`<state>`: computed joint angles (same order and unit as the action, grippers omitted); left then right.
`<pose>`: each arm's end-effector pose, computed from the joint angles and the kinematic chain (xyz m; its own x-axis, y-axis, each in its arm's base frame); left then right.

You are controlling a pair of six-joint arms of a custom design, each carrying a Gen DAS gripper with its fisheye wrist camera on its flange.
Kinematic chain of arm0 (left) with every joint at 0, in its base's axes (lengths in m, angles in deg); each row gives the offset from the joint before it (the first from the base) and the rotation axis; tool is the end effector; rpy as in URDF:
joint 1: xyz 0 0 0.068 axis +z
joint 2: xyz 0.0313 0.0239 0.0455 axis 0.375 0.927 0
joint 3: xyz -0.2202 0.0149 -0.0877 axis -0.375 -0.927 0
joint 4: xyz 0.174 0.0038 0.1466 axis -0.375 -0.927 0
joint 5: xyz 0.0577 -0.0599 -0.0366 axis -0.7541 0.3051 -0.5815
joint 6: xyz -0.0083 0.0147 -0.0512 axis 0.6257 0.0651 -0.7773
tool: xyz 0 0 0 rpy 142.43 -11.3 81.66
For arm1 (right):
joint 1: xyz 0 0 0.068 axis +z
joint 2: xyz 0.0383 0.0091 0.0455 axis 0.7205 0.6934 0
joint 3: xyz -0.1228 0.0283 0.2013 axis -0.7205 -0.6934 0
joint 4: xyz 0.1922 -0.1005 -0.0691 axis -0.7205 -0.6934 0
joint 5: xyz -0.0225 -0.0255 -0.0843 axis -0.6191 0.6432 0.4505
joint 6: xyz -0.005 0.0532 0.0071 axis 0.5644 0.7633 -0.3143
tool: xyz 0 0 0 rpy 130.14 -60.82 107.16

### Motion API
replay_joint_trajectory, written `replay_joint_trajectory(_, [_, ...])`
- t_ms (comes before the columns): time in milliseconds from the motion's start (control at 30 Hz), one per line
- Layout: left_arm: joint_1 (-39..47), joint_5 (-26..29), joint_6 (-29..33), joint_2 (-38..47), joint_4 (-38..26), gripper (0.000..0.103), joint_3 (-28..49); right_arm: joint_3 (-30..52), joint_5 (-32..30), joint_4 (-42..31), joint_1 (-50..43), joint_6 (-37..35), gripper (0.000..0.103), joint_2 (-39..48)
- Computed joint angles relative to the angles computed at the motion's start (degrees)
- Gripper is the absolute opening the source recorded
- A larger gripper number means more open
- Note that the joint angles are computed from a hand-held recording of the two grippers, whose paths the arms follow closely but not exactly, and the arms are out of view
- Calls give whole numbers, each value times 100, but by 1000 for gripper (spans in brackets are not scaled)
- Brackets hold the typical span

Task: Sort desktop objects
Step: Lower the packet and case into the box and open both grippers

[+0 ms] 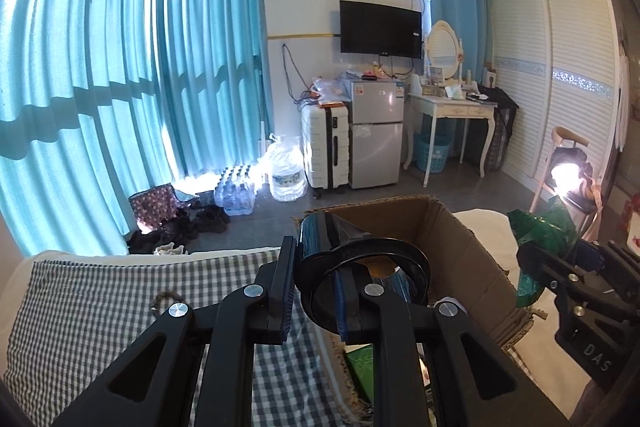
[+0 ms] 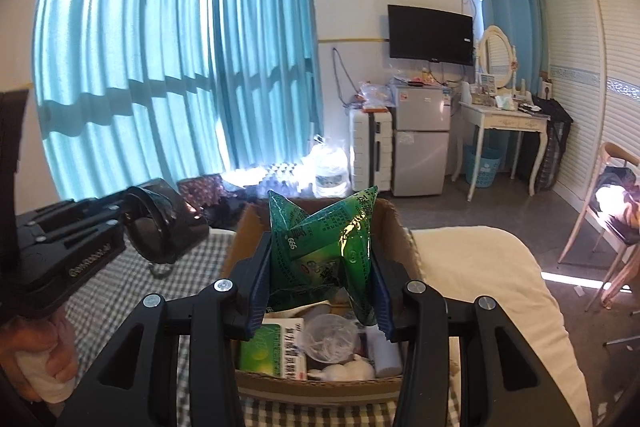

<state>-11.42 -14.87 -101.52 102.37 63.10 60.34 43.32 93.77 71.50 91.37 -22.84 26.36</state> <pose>0.2467 -0.1403 0.2817 -0.4684 0.0325 -0.8829 -0.0311 0.9981 0.0532 0.2394 0.2208 0.2841 -0.4272 -0.0809 -0.9005 -0.2863 0.9568 0.0498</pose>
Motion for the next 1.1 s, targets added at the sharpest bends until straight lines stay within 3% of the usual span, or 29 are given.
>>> replay_joint_trajectory(400, [98,417,205,1252,500,17,539,-564,-680,727,-619,182,43,168])
replay_joint_trajectory(800, [378,1041,232,2503,521,17,1297,-59,-780,593,-795,219,43,1187])
replay_joint_trajectory(867, [437,1265,208,2764,279,19,1621,4,-817,558,-830,259,44,1309])
replay_joint_trajectory(967, [419,1273,125,3158,-41,31,2104,138,-893,377,-928,370,45,1487])
replay_joint_trajectory(1067, [390,1216,125,3197,22,36,2117,337,-978,142,-1001,423,46,1735])
replay_joint_trajectory(1100, [377,1162,145,3170,46,43,2091,404,-903,26,-969,404,47,1791])
